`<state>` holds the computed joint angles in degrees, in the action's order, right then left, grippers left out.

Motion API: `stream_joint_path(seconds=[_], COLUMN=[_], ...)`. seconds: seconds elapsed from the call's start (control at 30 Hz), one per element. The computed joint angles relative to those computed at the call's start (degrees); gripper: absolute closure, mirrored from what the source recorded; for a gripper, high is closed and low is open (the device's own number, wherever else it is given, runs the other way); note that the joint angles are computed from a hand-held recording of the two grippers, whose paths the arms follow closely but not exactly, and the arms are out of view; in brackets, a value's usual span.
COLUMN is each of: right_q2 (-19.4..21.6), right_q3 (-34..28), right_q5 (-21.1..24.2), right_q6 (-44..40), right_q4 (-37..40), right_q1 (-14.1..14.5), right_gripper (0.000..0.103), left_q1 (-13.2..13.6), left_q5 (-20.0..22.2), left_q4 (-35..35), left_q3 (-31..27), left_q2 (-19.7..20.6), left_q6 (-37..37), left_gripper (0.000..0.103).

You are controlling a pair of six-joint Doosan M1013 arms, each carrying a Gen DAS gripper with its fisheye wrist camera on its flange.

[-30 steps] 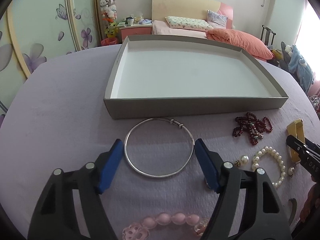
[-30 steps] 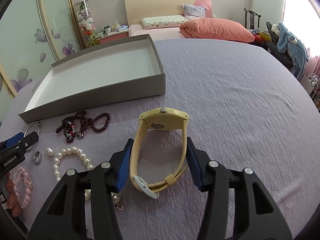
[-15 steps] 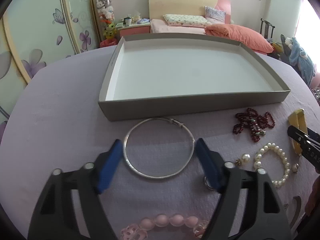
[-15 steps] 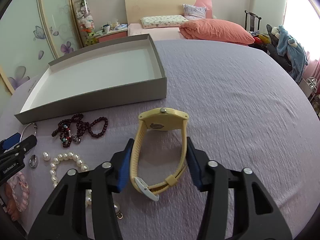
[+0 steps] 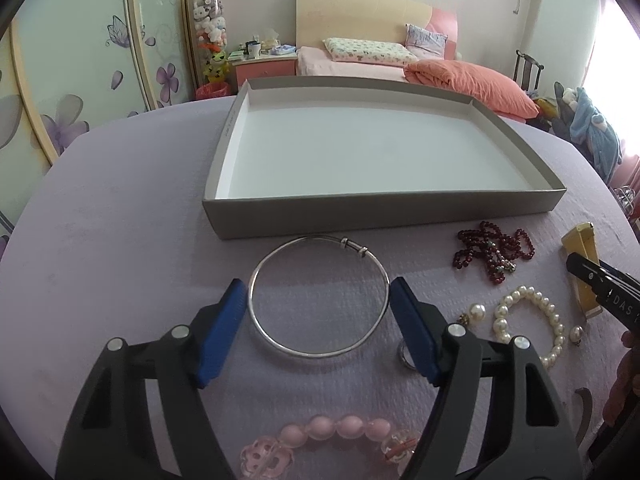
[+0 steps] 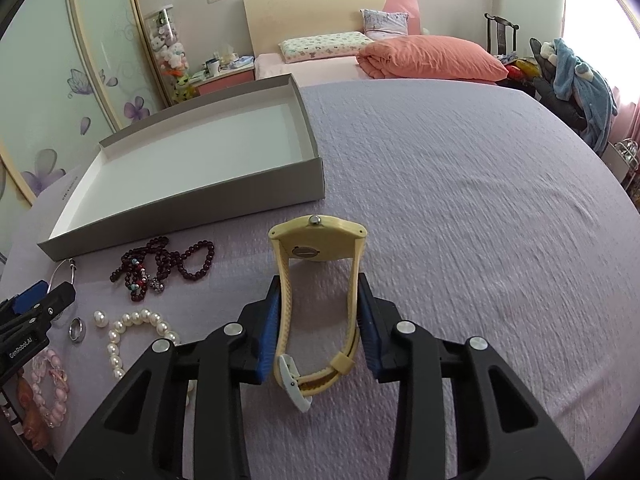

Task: Organize jewelry
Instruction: 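Lift the bangle with the left tool while the right tool carries the watch over the gray tray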

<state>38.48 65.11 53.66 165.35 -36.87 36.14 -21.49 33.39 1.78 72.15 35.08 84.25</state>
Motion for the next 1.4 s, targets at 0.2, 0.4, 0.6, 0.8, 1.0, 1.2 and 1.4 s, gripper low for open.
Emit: stream_joint_path(seconds=[0.2, 0.4, 0.6, 0.8, 1.0, 1.2, 1.4], right_q2=[-0.58, -1.26, -1.98, -1.96, -0.35, 1.68, 3.96], right_q3=[1.0, 2.07, 2.15, -0.11, -3.67, -6.6, -9.66], right_q5=[-1.12, -1.2, -2.39, -3.38, -3.7, -4.71, -4.95], right_q6=[1.77, 4.6, 5.62, 1.87, -0.95, -4.19, -6.81], right_q4=[-1.5, -6.08, -8.51, -8.9, -10.51, -8.86, -6.07], right_q1=[0.27, 1.25, 1.84, 1.74, 1.23, -0.1, -1.56], right_gripper=[0.068, 0.068, 0.068, 0.068, 0.068, 0.068, 0.068], left_q1=[-0.1, -0.67, -0.54, -0.53, -0.64, -0.69, -0.43], left_q5=[-2.74, -4.89, -6.32, -5.96, -3.61, -1.0, 2.06], left_q4=[1.84, 6.73, 6.61, 7.58, 9.87, 11.24, 9.93], left_q3=[1.93, 3.86, 4.56, 3.13, -0.7, -5.83, -11.44], left_q2=[-1.3, -2.66, -3.92, -4.25, -2.81, -0.01, 3.39], left_q6=[-1.91, -6.27, -7.0, -7.18, -8.62, -8.84, -8.09], left_gripper=[0.031, 0.031, 0.031, 0.031, 0.031, 0.031, 0.031])
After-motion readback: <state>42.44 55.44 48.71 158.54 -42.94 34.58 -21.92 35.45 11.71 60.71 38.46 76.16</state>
